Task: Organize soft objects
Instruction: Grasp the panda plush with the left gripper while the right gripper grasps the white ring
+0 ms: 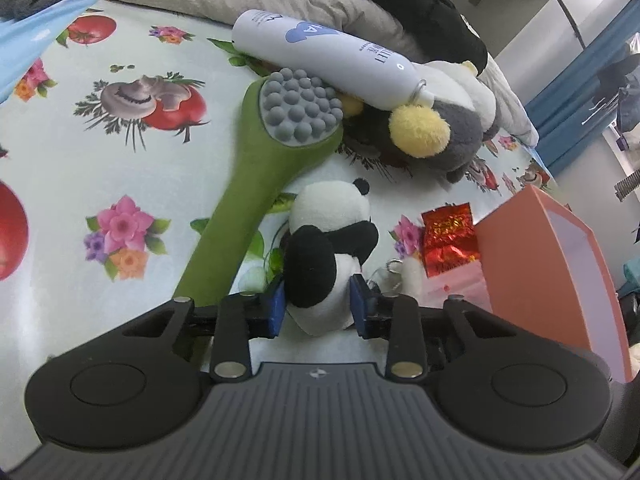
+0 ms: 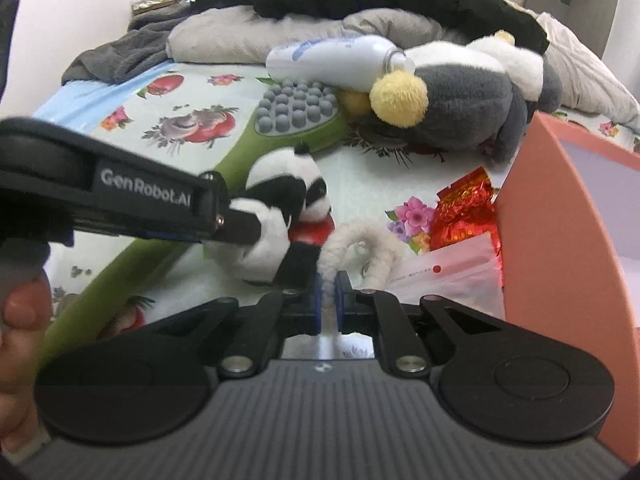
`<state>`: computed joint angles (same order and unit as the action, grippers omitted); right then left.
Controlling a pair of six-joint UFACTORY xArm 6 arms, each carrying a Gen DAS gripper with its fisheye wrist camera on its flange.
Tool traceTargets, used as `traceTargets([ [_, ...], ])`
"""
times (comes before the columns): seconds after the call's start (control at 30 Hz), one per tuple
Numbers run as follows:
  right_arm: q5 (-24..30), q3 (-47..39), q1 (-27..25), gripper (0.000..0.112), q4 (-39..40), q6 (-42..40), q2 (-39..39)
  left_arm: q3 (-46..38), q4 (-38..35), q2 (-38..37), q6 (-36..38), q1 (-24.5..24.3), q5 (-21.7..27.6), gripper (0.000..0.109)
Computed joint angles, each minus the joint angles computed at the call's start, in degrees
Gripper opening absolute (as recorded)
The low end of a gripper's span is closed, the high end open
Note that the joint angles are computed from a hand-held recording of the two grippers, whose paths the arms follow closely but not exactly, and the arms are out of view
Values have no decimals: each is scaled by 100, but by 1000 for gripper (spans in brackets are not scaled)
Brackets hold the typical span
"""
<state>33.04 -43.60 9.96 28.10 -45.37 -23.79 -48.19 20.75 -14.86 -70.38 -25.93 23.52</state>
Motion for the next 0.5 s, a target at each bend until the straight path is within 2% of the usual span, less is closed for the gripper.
traceTargets([
  [0.3,385,254,-175,10,-304,34,-783,82,262,-655,-311,-566,947,35],
  [0.5,871,391,-385,9,-319,107,-1434,86,524,-1105,-670,-1035,1549,35],
])
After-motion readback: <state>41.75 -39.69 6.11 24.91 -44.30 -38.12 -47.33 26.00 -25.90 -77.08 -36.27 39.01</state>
